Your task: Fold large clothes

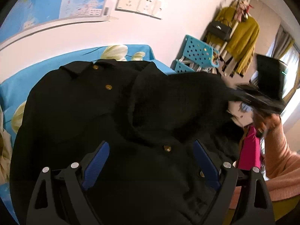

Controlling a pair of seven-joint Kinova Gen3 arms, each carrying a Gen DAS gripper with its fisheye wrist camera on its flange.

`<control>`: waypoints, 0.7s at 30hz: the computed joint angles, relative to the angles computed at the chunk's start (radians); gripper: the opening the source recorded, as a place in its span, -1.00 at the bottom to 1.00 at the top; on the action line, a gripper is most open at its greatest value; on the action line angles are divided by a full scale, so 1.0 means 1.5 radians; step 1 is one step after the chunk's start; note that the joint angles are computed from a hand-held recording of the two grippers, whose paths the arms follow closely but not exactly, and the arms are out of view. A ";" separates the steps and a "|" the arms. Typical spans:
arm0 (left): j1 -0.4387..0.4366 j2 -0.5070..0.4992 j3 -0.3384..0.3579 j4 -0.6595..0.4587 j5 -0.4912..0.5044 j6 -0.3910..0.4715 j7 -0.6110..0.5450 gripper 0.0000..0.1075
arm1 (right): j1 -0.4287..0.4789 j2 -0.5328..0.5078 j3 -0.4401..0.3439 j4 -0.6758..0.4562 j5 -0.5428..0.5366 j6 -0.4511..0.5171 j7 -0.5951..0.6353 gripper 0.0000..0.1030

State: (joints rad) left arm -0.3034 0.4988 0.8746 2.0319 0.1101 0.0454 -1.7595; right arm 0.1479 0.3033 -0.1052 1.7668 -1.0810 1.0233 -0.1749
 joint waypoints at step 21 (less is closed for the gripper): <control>0.034 0.036 -0.039 -0.051 0.026 0.192 -0.055 0.68 | -0.164 0.219 0.220 -0.212 -0.035 -0.043 -0.265 0.32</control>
State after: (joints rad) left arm -0.2522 0.5535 0.8166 1.9550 0.1489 0.3341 -1.8416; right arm -0.0984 0.6315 0.2254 1.4493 -1.1336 0.9582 -0.5727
